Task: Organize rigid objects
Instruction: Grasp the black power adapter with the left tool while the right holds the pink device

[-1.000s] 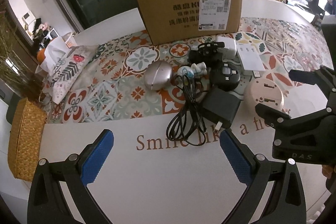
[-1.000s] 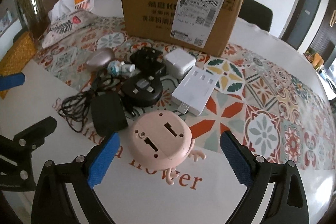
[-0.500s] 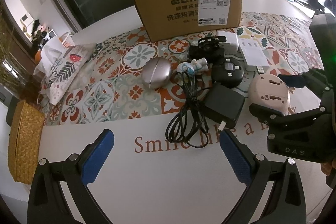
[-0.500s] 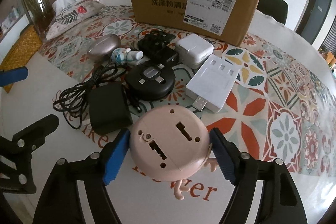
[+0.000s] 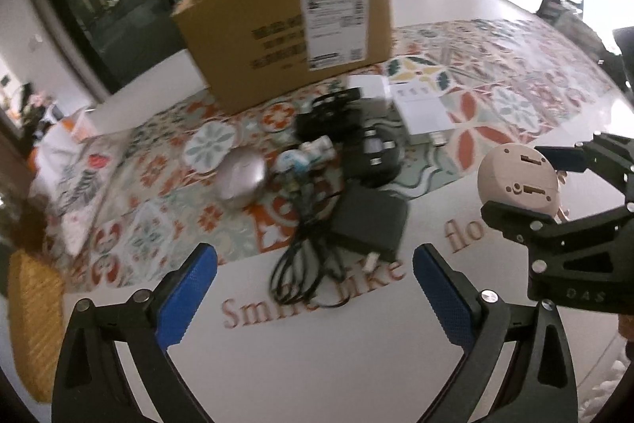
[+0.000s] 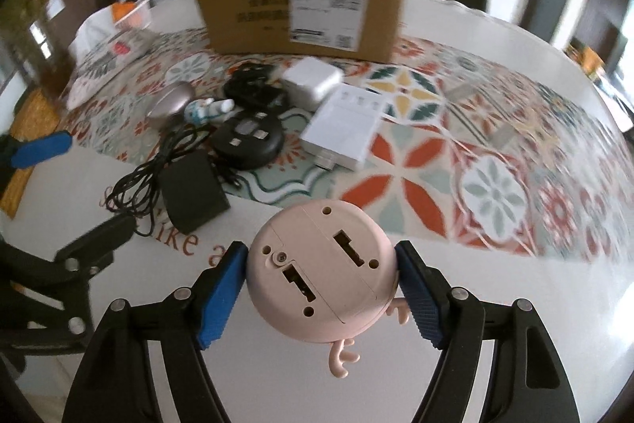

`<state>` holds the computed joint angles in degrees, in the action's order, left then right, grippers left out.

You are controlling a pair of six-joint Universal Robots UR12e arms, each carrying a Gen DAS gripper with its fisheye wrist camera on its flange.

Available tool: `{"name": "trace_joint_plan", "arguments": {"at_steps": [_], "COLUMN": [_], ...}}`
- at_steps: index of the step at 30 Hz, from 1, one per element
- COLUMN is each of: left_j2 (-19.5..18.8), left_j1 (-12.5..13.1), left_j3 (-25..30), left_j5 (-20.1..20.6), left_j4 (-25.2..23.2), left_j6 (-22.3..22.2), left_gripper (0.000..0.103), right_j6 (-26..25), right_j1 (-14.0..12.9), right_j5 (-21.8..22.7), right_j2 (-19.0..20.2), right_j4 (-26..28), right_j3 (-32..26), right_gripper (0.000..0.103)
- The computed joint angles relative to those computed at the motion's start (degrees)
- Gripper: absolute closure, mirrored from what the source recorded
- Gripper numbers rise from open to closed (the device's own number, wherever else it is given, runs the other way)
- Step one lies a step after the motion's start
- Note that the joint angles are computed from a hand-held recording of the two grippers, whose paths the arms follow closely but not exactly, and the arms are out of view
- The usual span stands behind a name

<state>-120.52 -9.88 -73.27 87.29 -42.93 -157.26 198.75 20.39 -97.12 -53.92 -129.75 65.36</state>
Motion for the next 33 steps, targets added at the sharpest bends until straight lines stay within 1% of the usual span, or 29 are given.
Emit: {"name": "trace_joint_plan", "arguments": {"at_steps": [4, 5, 6, 10, 13, 16, 19, 24, 25, 29, 33], "left_j2": [-0.96, -1.20, -1.45, -2.23, -3.30, -3.97, -5.08, -6.18, -6.15, -6.24, -6.13], "left_j1": [0.33, 0.34, 0.32, 0.62, 1.02, 1.03, 1.22, 1.36, 1.26, 1.16, 1.14], "left_j3": [1.19, 1.46, 1.73, 2.40, 3.81, 4.04, 5.71, 7.09, 6.79, 6.53, 6.41], "left_j5": [-3.98, -4.26, -4.48, -6.51, -8.57, -8.77, -9.92, -11.58, -11.27, -11.16, -11.22], "left_j4": [-0.71, -1.00, -1.30, -2.56, -5.91, -5.84, -9.18, -11.56, -10.53, -9.41, -9.38], "left_j6": [1.31, 1.80, 2.53, 4.00, 3.94, 4.31, 3.97, 2.47, 2.24, 1.34, 0.65], "left_gripper": [0.005, 0.005, 0.008, 0.009, 0.010, 0.010, 0.013, 0.016, 0.016, 0.017, 0.020], "right_j6": [4.53, 5.51, 6.54, 6.92, 7.13, 6.92, 7.03, 7.58, 7.64, 7.84, 7.86], "right_j1": [0.12, 0.18, 0.14, 0.06, 0.22, 0.22, 0.28, 0.09, 0.04, -0.14, -0.16], "right_j5": [-1.18, -1.62, -1.84, -1.98, -2.93, -3.16, -2.79, -2.51, -2.46, -2.01, -1.82], "right_j2": [-0.77, -0.81, -0.79, -0.44, 0.04, 0.55, 1.12, 1.84, 1.90, 1.95, 1.91], "right_j4": [0.81, 1.26, 1.88, 2.96, 3.94, 4.78, 5.12, 6.06, 6.20, 6.14, 6.04], "right_j3": [0.45, 0.42, 0.31, 0.06, -0.57, -1.24, -1.96, -2.87, -2.96, -2.91, -2.82], "right_gripper": [0.028, 0.028, 0.028, 0.028, 0.028, 0.028, 0.028, 0.028, 0.028, 0.028, 0.028]}}
